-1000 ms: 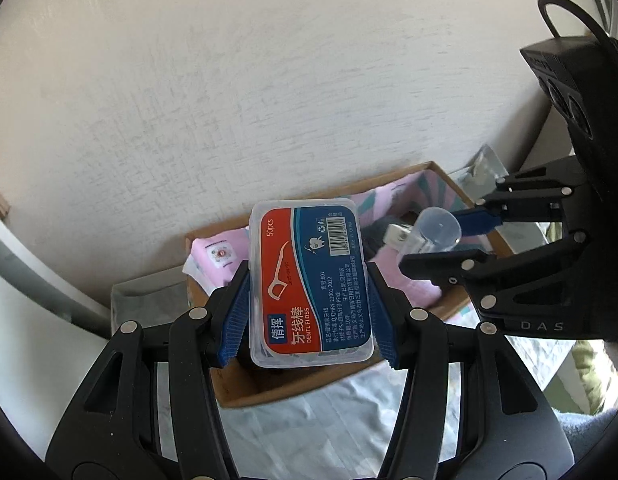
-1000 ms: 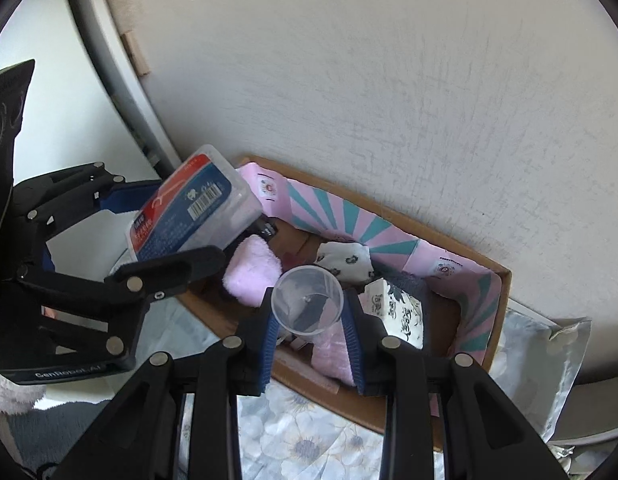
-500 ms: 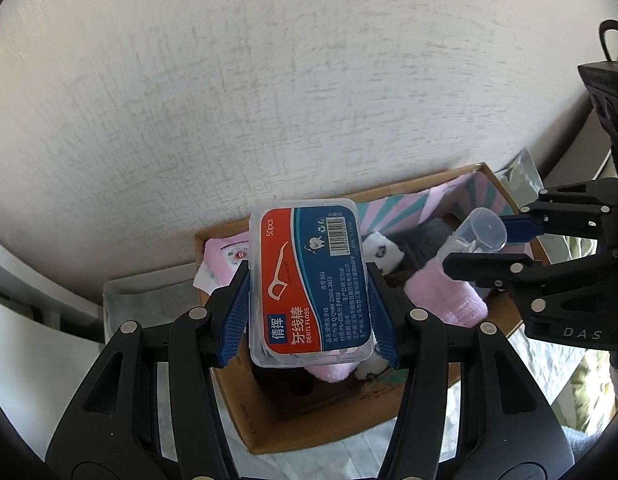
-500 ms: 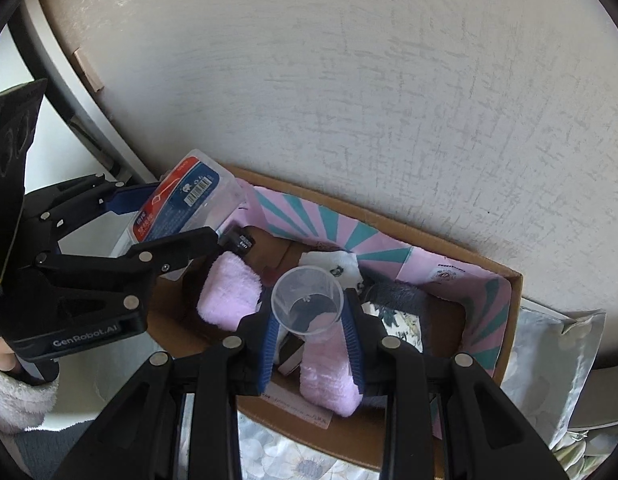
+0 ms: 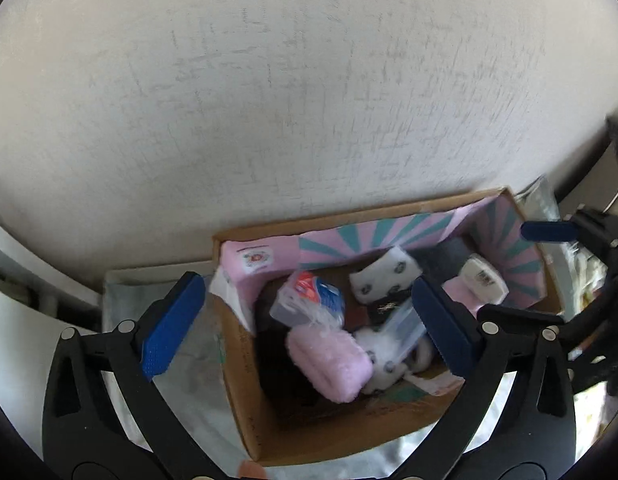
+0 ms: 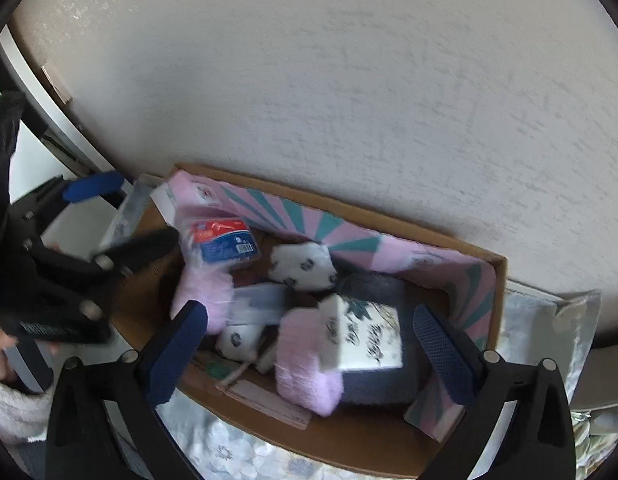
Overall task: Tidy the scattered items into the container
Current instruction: 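Open the right gripper to drop the cup while the left releases the floss pack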
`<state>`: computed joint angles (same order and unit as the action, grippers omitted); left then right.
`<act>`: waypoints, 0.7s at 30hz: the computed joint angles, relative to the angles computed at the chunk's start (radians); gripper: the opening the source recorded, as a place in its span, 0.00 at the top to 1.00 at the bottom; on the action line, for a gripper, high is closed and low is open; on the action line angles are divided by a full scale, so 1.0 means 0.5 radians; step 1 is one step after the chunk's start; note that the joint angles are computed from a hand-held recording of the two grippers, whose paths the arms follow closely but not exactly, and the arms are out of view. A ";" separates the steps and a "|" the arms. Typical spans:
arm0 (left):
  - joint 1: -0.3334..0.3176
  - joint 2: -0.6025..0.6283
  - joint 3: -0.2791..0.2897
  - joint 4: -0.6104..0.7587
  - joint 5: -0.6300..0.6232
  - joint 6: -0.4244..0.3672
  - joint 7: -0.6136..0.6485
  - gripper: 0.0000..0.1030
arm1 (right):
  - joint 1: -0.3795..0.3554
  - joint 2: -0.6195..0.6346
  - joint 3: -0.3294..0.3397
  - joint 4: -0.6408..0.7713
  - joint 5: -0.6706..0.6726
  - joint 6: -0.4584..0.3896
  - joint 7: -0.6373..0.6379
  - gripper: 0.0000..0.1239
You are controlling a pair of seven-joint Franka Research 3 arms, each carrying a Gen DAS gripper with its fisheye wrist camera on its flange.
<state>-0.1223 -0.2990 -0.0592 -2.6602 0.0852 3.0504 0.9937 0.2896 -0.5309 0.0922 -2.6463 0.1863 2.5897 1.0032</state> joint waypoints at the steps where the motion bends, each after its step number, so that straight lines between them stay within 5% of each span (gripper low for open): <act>1: -0.048 -0.010 0.046 -0.010 -0.054 0.015 0.035 0.00 | -0.024 -0.015 0.020 -0.009 -0.030 0.005 0.023 0.17; 4: 0.139 -0.063 -0.123 -0.022 0.096 -0.011 -0.105 0.00 | -0.048 -0.055 0.027 -0.042 -0.068 0.057 0.044 0.17; 12: 0.134 -0.112 -0.096 -0.022 0.144 -0.011 -0.240 0.00 | -0.049 -0.107 -0.002 -0.061 -0.017 0.043 0.116 0.17; 16: 0.230 -0.197 -0.171 0.031 0.262 -0.243 -0.323 0.00 | -0.075 -0.163 0.018 -0.074 -0.038 0.017 0.159 0.17; 21: 0.282 -0.370 -0.190 0.008 0.366 -0.321 -0.435 0.00 | -0.136 -0.284 0.074 -0.096 -0.138 0.040 0.244 0.17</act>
<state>0.0184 -0.4840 -0.1543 -2.6561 0.2683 2.8897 0.7762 0.2218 -0.6729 0.1294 -2.6945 0.1172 2.6096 1.1254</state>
